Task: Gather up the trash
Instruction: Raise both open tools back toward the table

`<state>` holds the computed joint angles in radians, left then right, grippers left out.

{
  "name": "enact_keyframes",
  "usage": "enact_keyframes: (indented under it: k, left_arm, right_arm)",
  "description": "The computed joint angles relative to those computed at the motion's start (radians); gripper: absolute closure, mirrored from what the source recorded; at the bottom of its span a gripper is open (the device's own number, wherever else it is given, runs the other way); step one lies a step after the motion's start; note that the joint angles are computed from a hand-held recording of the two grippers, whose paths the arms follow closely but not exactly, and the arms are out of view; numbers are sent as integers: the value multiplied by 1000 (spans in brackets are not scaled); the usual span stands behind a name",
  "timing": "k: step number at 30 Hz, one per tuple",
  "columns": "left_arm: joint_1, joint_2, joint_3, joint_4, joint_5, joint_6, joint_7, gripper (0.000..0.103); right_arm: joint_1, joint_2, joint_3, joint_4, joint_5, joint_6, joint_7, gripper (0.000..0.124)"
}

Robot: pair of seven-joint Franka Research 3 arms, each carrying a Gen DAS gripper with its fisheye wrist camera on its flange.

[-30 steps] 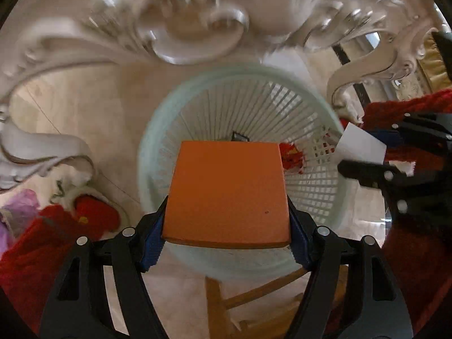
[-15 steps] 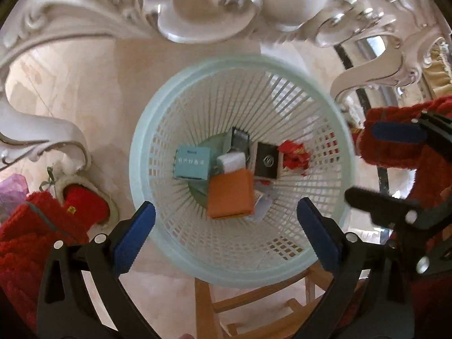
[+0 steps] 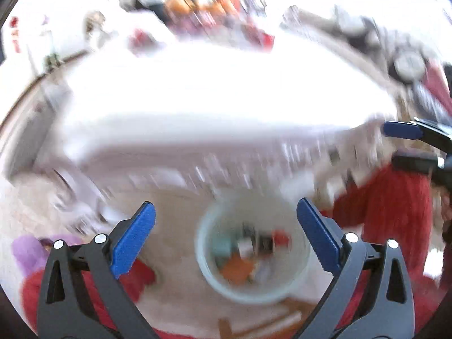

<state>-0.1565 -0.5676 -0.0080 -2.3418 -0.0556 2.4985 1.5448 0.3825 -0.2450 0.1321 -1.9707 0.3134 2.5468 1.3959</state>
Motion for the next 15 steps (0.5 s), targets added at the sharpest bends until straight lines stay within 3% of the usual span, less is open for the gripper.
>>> enact_keyframes:
  k: [3, 5, 10, 15]
  left_arm:
    - [83, 93, -24, 125, 56, 80, -97, 6]
    - [149, 196, -52, 240, 121, 105, -193, 6]
    - [163, 461, -28, 528, 56, 89, -250, 6]
    - [195, 746, -61, 883, 140, -48, -318, 6]
  right_arm:
    - [-99, 98, 59, 126, -251, 123, 243, 49]
    - [-120, 205, 62, 256, -410, 130, 399, 49]
    - [-57, 448, -11, 564, -542, 20, 516, 49]
    - [-24, 678, -57, 888, -441, -155, 447, 49]
